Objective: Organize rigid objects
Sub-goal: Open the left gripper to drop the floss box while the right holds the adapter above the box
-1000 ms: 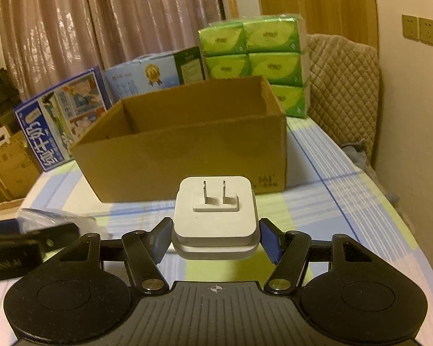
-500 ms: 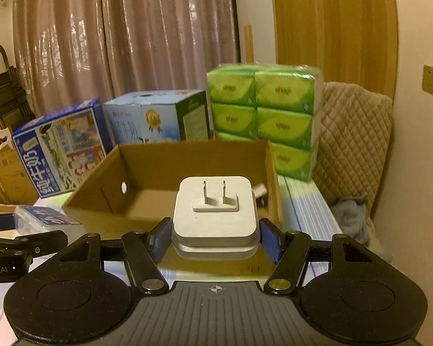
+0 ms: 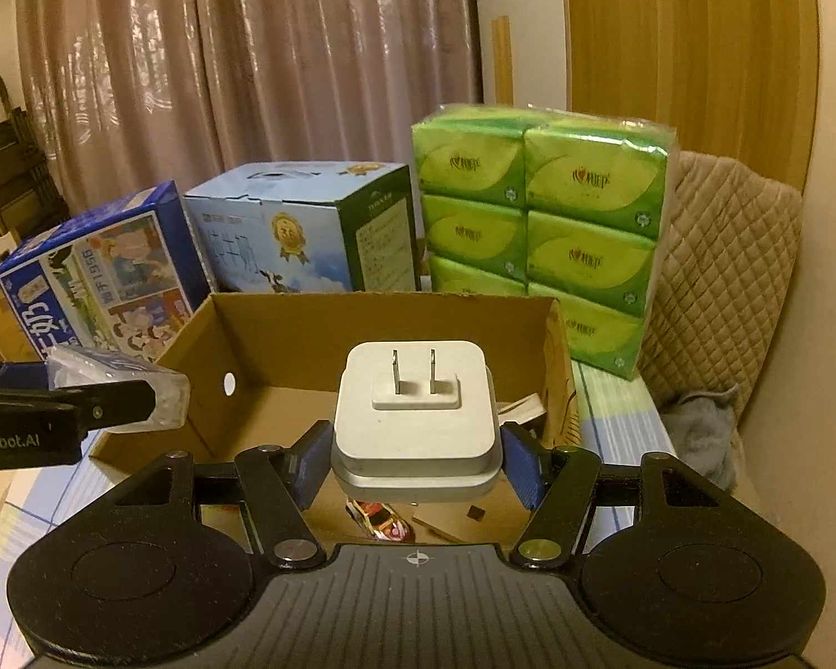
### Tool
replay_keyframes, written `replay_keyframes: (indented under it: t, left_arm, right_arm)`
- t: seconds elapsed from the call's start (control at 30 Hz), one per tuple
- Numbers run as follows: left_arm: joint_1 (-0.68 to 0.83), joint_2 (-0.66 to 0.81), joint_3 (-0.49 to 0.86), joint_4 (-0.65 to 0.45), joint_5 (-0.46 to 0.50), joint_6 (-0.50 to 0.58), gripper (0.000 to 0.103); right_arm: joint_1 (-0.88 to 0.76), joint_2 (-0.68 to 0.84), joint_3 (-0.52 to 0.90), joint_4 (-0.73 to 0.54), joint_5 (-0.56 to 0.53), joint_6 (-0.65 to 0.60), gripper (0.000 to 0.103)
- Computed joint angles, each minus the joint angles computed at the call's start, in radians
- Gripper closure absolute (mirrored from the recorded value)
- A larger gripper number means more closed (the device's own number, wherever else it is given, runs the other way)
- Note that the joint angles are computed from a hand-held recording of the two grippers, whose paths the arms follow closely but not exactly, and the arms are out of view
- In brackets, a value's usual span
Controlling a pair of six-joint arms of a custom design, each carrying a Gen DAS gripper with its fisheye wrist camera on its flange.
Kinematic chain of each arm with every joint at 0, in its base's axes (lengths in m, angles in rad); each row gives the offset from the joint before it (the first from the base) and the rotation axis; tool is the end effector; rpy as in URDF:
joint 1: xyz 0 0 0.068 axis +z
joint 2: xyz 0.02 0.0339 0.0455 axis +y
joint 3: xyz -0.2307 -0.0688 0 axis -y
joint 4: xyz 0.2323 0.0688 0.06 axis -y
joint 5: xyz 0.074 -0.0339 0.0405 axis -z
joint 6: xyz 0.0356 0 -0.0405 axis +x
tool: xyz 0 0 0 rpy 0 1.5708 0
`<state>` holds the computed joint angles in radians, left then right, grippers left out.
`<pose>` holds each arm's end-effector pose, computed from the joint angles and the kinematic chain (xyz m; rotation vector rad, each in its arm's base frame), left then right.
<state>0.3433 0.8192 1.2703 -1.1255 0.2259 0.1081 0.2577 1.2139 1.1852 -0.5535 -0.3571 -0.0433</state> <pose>0.1254 0.0363 0.3694 -0.1403 2.2206 -0.0066 0.2511 0.0791 0.3239 -0.5277 2.0889 0.5084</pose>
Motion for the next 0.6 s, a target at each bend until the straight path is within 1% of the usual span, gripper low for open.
replay_keyframes:
  t: [0.13, 0.27, 0.6]
  left_arm:
    - [-0.038, 0.016, -0.016, 0.025, -0.029, -0.025, 0.019]
    - [-0.046, 0.038, -0.016, 0.039, -0.033, -0.048, 0.019]
    - [-0.049, 0.068, -0.035, 0.060, -0.043, -0.065, 0.019]
  right_arm:
    - [0.004, 0.036, 0.017, 0.003, 0.008, -0.005, 0.042]
    - [-0.001, 0.057, 0.025, 0.004, 0.008, 0.000, 0.042]
    - [-0.030, 0.088, 0.030, 0.006, 0.002, -0.002, 0.042]
